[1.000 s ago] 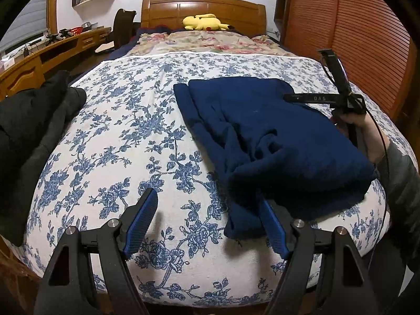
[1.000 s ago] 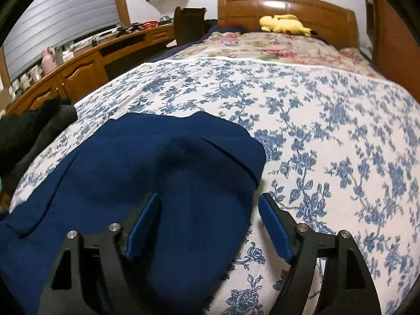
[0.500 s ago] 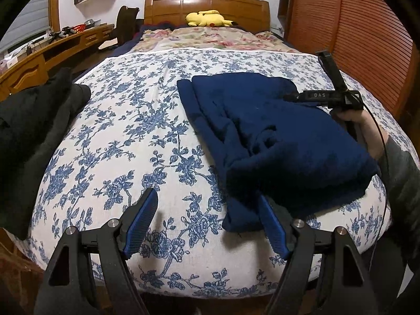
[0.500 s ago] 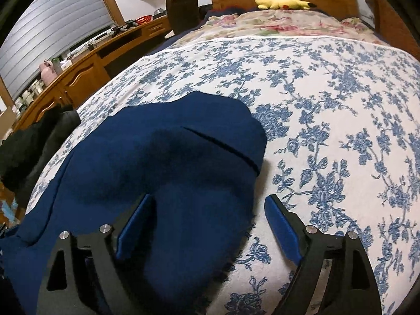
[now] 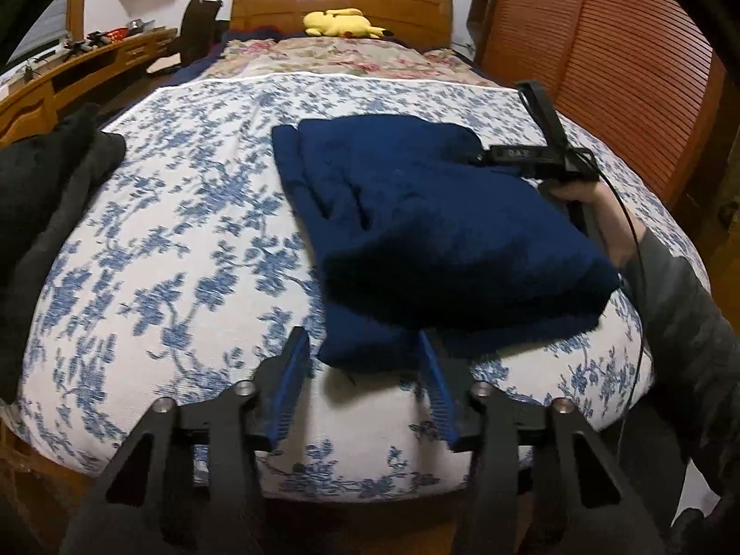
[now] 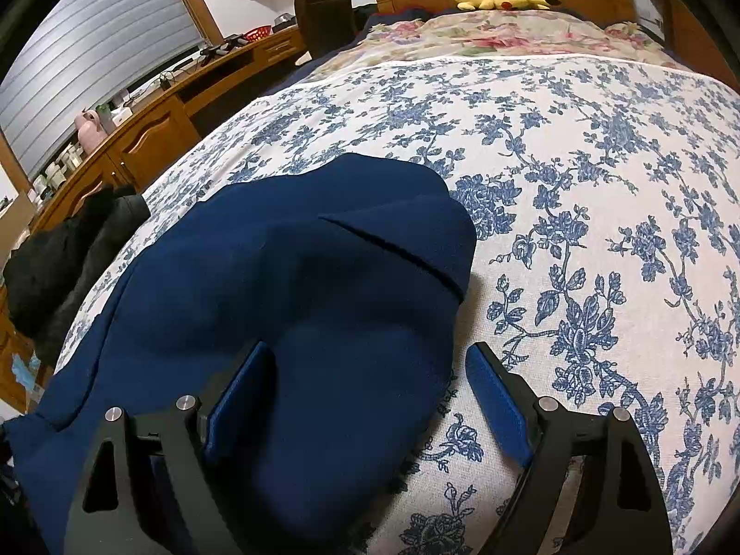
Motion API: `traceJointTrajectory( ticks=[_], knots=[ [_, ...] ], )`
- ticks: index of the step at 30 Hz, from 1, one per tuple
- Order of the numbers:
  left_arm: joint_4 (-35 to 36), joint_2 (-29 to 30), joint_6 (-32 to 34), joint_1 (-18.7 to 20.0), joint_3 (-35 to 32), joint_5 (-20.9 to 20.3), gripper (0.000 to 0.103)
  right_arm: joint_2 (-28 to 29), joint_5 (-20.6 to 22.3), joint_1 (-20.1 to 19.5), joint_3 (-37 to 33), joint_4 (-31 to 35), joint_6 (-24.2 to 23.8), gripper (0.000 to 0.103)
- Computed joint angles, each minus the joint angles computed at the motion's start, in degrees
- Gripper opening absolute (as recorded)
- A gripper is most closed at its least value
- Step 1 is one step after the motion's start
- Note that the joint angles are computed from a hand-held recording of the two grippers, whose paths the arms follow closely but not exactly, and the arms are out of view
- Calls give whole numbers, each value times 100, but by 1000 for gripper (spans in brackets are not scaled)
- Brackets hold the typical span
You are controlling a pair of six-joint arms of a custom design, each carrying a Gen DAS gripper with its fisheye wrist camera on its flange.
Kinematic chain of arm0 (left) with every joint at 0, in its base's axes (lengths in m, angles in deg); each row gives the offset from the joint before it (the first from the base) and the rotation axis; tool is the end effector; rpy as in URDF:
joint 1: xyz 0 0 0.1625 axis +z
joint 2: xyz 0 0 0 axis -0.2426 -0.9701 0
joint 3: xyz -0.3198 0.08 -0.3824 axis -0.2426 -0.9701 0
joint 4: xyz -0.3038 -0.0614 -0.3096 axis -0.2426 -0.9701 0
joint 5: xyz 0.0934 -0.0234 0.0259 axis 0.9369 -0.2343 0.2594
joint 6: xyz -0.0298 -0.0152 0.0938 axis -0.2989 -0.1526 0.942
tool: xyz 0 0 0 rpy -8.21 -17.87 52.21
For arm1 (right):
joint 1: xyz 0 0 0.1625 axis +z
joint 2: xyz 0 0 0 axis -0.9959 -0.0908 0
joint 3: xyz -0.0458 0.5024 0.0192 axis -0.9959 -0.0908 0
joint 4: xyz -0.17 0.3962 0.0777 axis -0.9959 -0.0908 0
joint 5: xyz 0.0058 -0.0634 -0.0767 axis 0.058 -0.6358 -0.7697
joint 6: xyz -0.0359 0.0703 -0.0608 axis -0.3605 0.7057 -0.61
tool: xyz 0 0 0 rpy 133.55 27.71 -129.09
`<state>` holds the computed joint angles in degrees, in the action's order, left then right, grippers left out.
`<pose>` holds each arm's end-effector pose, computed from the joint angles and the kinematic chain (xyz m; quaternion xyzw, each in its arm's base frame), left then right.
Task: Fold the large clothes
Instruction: 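Grasp the folded navy jacket with the left tool and lift it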
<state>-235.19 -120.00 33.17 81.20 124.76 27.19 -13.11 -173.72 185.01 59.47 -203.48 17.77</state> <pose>-0.0298 -0.5788 0.3029 0.1259 0.8926 -0.3292 0.2812 0.2830 -0.9242 0.0116 0.3266 -0.9106 0.2146 0.1348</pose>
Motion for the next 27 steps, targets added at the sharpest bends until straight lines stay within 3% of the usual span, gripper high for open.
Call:
traceJointTrajectory(
  ticks=[2,6,7,9,12,17,22,27],
  knots=[
    [-105,15,21,16,8,-60,41,9,25,-10,-35,67,51,88],
    [-115,-67,-13,90,-16,-376,25,54,111,-32,-253,453,313,85],
    [-68,-88,-38,109,-31,-460,23,58,156,-36,-303,572,362,62],
    [-88,-112,28,119,-30,-573,16,-10,645,-82,-275,755,553,36],
    [-305,-132,222,63,12,-611,14,-51,371,40,-70,327,424,23],
    [-403,-252,576,32,-36,-732,11,-221,200,221,269,-310,344,18],
    [-508,-531,954,54,-144,-741,11,-350,-111,597,539,-890,-67,17],
    [-517,-1022,1396,154,-374,-702,11,-258,-302,987,349,-943,-221,17]
  ],
)
